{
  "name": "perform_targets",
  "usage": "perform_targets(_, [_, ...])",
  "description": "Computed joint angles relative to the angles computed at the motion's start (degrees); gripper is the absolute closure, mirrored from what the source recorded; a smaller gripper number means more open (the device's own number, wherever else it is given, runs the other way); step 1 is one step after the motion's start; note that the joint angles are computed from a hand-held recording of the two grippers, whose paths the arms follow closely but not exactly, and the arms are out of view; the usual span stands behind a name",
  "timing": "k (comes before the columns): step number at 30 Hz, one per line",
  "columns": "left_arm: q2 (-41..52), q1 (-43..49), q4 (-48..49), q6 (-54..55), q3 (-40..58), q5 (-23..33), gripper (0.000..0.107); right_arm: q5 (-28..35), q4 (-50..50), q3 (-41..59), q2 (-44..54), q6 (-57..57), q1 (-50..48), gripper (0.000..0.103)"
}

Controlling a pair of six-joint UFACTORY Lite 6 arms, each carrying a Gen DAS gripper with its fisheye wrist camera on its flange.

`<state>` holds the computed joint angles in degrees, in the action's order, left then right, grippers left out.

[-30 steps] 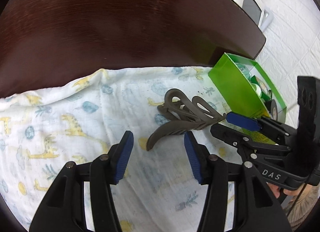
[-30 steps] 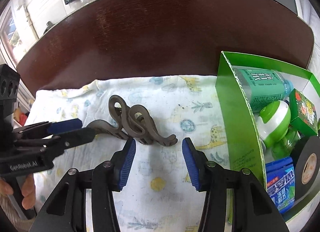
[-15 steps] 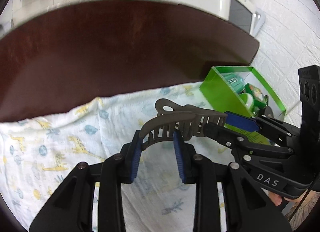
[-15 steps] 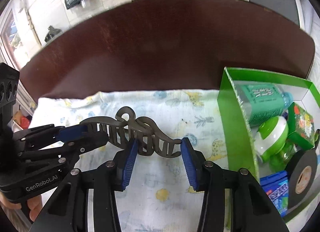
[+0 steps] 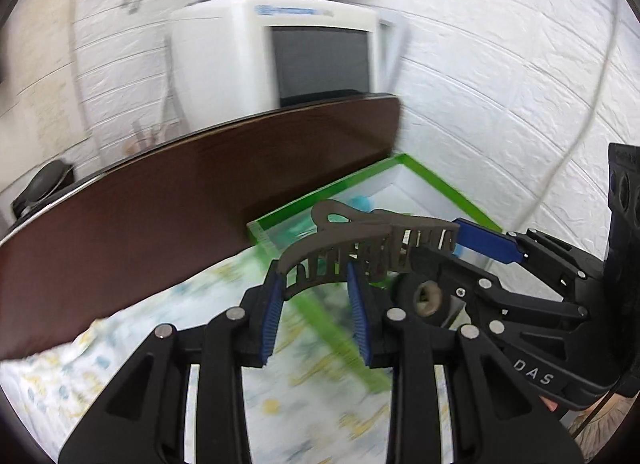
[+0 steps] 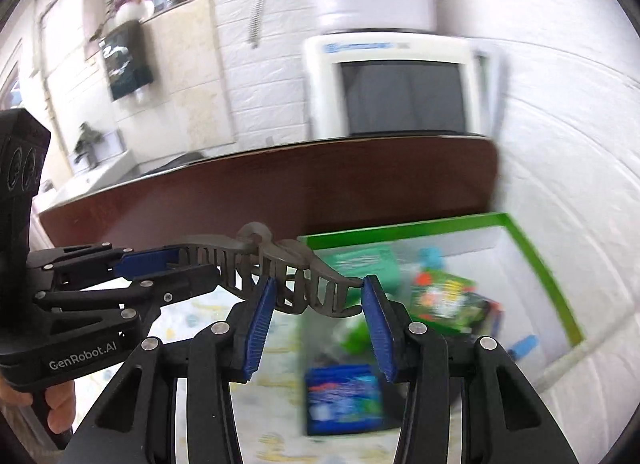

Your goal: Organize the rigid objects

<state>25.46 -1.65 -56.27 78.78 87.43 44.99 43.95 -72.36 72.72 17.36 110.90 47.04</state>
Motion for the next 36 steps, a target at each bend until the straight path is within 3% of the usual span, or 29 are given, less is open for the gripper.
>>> perform_targets(4, [0.96,-10.49,3.54,-4.16,1.45,-4.71,0.079,0.50,-1.88,-15.91,-13.06,6.82,-3.42,0.056])
perform_targets(9, [7.91,-19.37,9.78,-11.78,9.41,-8.06,0.077,-2.16,-3.73,-26.90,-21.88,10.93,-10.78,0.056])
perform_targets(15, [23.50,-23.93,22.22,-28.88,29.61,-5.18,0.073,-7.62,-8.22,-28.77,-20.25,14.36,-19.31,0.056])
perform_targets(17, [26.46,-24.86,26.82,-34.08,33.04,-6.34,0.074,-6.78,-8.40,-27.71,-17.43,15.05,-20.07,0.056])
perform_targets(21, [25.82,-23.73,27.89,-35.23,30.76,-7.22,0.076,-6.43,-9.61,-29.77,-17.24,19.04,-20.29,0.056])
perform_targets(27, [16.62,-18.73,19.12,-27.62,18.15,-9.11,0.072,-2.90,-8.01,-33.07,-22.04,20.90,-16.67,0.056])
perform_targets(28, [13.83,-17.86,17.11,-25.30,14.53,-10.15,0.069,-2.33,-7.54,-33.33,-22.72,20.80,-15.48,0.056])
perform_targets(30, [7.74,-15.91,12.56,-20.67,6.99,-12.21,0.054,-1.19,-5.91,-32.16,-22.89,19.28,-12.76,0.056])
perform_targets(34, [-2.84,-10.63,4.31,-12.01,-5.06,-14.06,0.045,-0.40,-4.13,-27.29,-20.02,16.13,-8.09,0.056])
perform_targets(36, [-8.30,-7.94,0.63,-7.37,-11.19,-16.42,0.035,1.40,-1.90,-23.61,-17.26,13.82,-4.39,0.047])
